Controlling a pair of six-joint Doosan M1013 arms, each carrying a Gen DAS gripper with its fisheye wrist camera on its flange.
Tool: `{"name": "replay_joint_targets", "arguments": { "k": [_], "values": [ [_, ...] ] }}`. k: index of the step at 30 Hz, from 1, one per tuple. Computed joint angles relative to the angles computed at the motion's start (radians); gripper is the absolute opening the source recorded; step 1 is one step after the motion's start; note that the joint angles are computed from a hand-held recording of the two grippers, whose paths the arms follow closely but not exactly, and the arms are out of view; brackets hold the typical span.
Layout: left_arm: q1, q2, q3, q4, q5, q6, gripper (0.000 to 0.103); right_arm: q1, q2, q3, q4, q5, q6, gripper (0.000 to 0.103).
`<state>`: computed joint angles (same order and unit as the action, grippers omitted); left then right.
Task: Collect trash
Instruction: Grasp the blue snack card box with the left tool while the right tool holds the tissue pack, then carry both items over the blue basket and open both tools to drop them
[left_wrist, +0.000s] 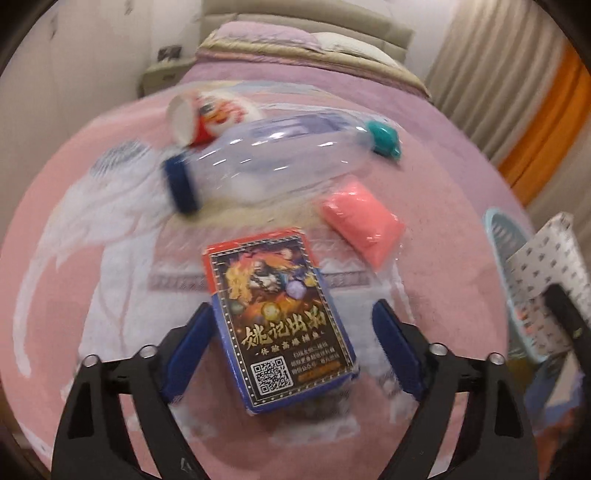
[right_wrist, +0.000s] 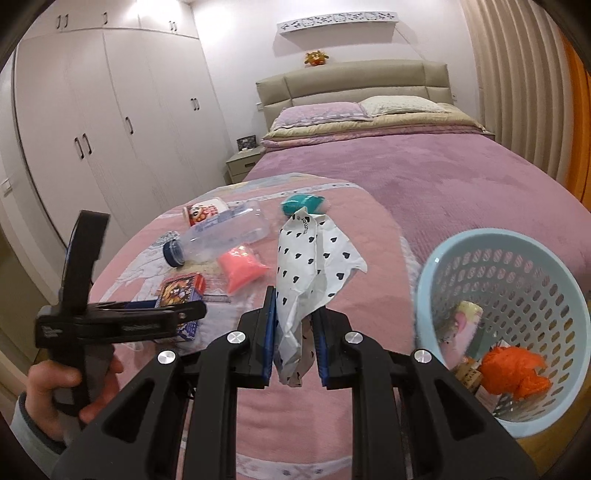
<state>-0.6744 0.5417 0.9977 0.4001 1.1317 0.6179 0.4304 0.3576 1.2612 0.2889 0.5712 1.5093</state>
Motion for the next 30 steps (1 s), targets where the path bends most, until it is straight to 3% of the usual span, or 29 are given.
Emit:
{"name": "replay_joint_targets", "arguments": {
  "k": [3,11,15,20,23,28,30],
  "values": [
    [-0.022,0.02,-0.023,0.072,0.036,0.022,0.065,-0.013,-0.008,0.013,-0.003,-0.009,0.016,0.016],
    [-0.051,-0.021,0.012,0.119,-0.126,0.006,0.064,-0.056,-0.049,0.053,-0.093,-0.078,0.15,0.016],
    [-0.048,0.01,-0.069,-0.003,-0.219,0.124,0.064,-0.08,-0.066,0.065,-0.208,-0.107,0.292,0.016],
    [-0.059,0.122,-0.271,-0.132,-0.227,0.334,0.064,-0.112,-0.057,0.044,-0.358,-0.044,0.506,0.016],
    [-0.065,0.197,-0.404,-0.225,-0.179,0.455,0.064,-0.131,-0.034,0.013,-0.353,0.042,0.543,0.016],
    [-0.065,0.392,-0.743,-0.359,-0.004,0.594,0.066,-0.147,-0.009,-0.016,-0.366,0.129,0.59,0.016],
    [-0.063,0.44,-0.828,-0.384,0.05,0.614,0.075,-0.152,0.003,-0.027,-0.373,0.162,0.611,0.024]
  ]
}}
